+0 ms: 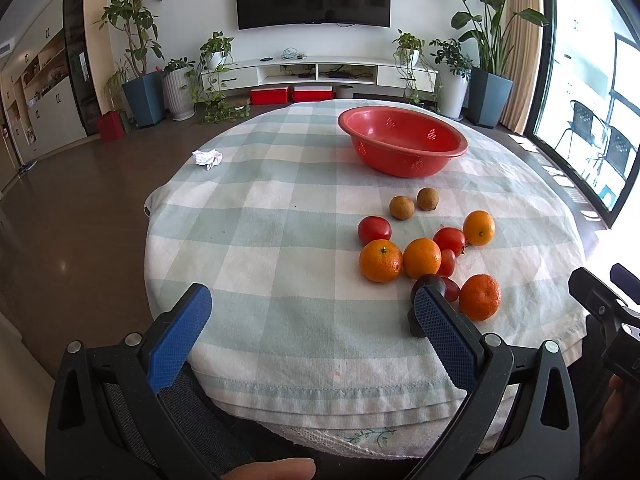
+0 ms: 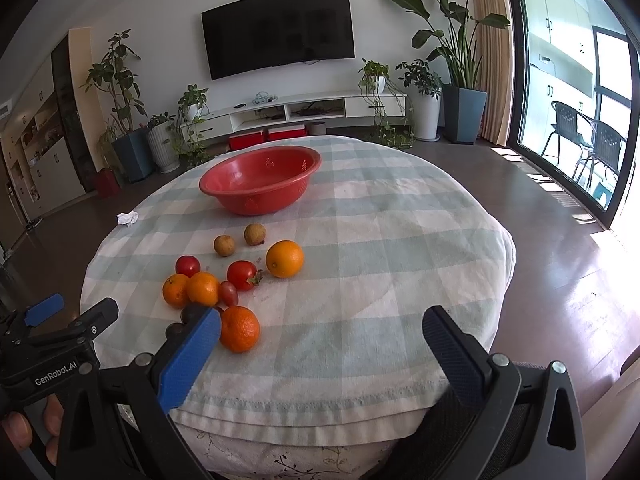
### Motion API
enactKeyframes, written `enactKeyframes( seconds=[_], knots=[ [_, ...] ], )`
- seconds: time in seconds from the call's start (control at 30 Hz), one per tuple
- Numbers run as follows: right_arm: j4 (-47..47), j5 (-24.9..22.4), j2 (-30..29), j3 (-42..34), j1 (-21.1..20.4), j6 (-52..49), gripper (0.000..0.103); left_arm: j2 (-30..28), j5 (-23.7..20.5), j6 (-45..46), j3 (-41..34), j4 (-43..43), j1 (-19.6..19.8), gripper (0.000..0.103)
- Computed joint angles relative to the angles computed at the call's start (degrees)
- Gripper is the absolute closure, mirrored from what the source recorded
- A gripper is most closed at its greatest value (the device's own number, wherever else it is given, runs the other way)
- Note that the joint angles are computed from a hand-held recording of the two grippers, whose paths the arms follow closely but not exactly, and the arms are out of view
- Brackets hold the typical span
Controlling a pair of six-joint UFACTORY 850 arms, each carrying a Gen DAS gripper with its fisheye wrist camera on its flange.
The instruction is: Organize fruits
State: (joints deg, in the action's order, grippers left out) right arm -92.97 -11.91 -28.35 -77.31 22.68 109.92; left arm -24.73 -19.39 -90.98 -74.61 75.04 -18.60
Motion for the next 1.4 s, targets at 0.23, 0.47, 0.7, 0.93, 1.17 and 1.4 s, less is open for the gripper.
enactKeyframes(
  seconds=[0.23, 0.47, 0.7, 0.93, 1.17, 1.4],
  knots=[
    [-0.15, 0.06, -0.05, 0.05, -0.02, 0.21, 0.0, -0.01, -0.02, 0.02, 0.07, -0.06, 0.01, 0.0],
    [-0.44, 0.05, -0.07, 0.08, -0.02, 0.53, 0.0, -0.11, -0.07, 0.6, -0.2, -0.57, 0.01, 0.0],
    [-0.24, 0.06, -0.08, 0.3, 0.02, 0.44, 0.0, -0.11, -0.08, 0.76, -0.2, -0.73, 0.02, 0.0],
    [0.33, 0.18, -0.09, 0.24, -0.04, -0.16, 0.0, -0.16, -0.08, 1.1, -0.27, -1.08, 0.03, 0.0],
    [0.97, 0.26, -0.11, 0.15, -0.09, -0.84, 0.0, -0.19, -0.03, 1.04, -0.23, -0.97, 0.04, 0.0],
    [1.37, 0.35, -0.12, 0.08, -0.13, -1.2, 0.0, -0.25, -0.17, 1.63, -0.43, -1.59, 0.02, 0.0]
  ],
)
